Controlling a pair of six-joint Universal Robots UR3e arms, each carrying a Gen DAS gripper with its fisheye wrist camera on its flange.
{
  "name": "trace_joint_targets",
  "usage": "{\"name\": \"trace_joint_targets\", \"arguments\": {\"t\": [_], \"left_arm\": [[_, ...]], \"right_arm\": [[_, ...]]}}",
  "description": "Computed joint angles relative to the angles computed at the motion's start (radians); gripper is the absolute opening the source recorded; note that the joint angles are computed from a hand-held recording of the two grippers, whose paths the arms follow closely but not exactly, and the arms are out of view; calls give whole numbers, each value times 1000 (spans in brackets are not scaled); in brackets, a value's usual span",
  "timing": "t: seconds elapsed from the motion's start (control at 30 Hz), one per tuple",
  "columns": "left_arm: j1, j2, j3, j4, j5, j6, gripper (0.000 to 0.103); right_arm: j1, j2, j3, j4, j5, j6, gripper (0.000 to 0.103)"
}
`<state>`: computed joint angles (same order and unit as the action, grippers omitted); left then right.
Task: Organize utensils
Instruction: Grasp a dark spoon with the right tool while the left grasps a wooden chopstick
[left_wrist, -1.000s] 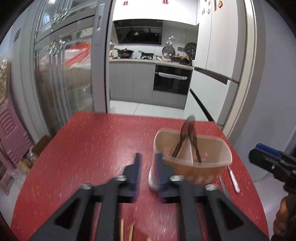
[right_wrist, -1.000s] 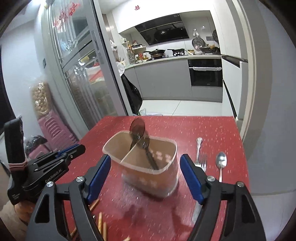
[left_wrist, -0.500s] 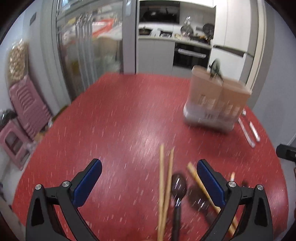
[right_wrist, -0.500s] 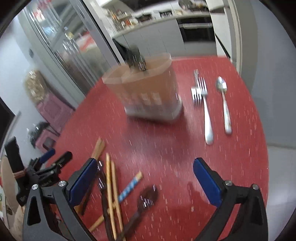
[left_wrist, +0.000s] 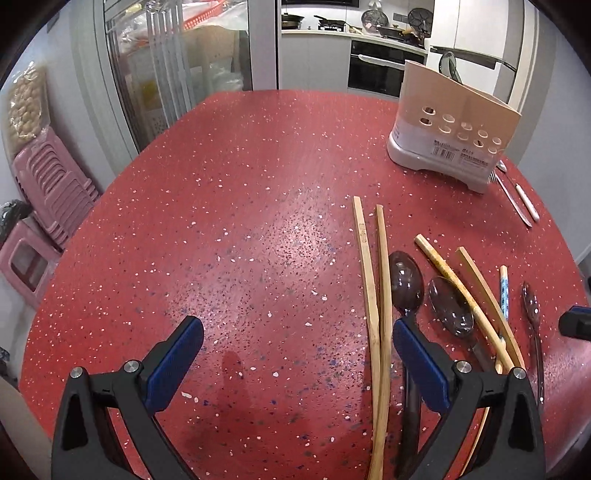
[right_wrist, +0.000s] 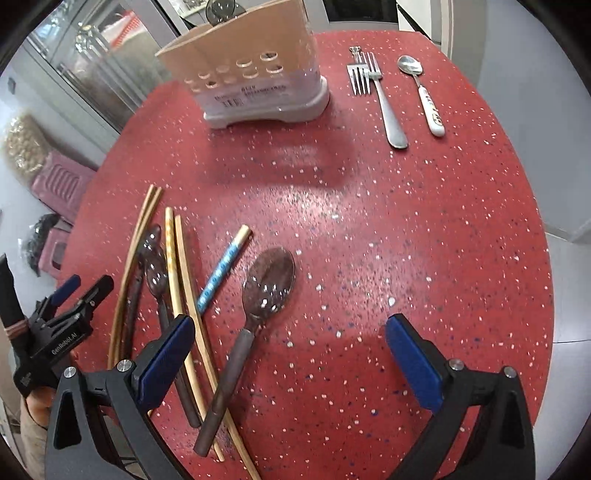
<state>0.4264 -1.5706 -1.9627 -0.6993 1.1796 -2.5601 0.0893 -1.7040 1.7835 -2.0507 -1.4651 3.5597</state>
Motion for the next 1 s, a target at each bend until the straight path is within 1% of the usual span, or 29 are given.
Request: {"name": "trace_joint_targets", "arguments": {"t": [0.1,0.2,0.27,0.47,0.5,0.57,0.6,0.63,0.67,0.73,0.77,0.83,0.87,0.9,0.93,0.97,1.0], "left_arm": [[-5,-9,16,-9,-12,8,103],[-25,-28,35,-16,-11,14,103],[-40,-40,49,-22,-6,22,103],[-87,-84,83,-8,31,29,103],[-93,-92,93,-12,38,32,100],[-104,-109,114,-23,48,31,99],[-103,-105,109,-24,47,34,96],[-106,-107,118,-35,46,40,91],[-109,-108,123,-45,48,47,89],[-118,-111,128,-50,54,54,88],[-122,-110,131,-55,56,58,88],[-132,-110,136,-64,62,69,77],[-140,-114,141,-68,69,73,74],[-143,-113,140,-71,66,76,68],[-145,-112,143,-80,60,83,56],[-148,-111,143,-83,57,88,51],[-151,-110,140,-79,61,90,40]], "right_arm": [[21,20,-27,37,-9,19,91],[32,29,-31,58,5,35,80],[44,45,-43,67,7,44,78],[111,118,-117,78,-59,59,72],[124,143,-136,74,-74,60,70],[159,183,-177,89,-120,52,68],[170,195,-190,93,-136,48,66],[185,208,-205,100,-159,43,64],[195,216,-212,105,-174,36,63],[200,211,-201,98,-193,20,54],[202,207,-197,98,-202,14,52],[201,193,-180,92,-214,-6,41],[199,182,-167,87,-221,-15,38],[196,170,-153,80,-225,-22,29],[194,152,-135,76,-233,-26,20],[186,134,-114,67,-237,-32,16],[171,111,-87,53,-225,-43,13]]}}
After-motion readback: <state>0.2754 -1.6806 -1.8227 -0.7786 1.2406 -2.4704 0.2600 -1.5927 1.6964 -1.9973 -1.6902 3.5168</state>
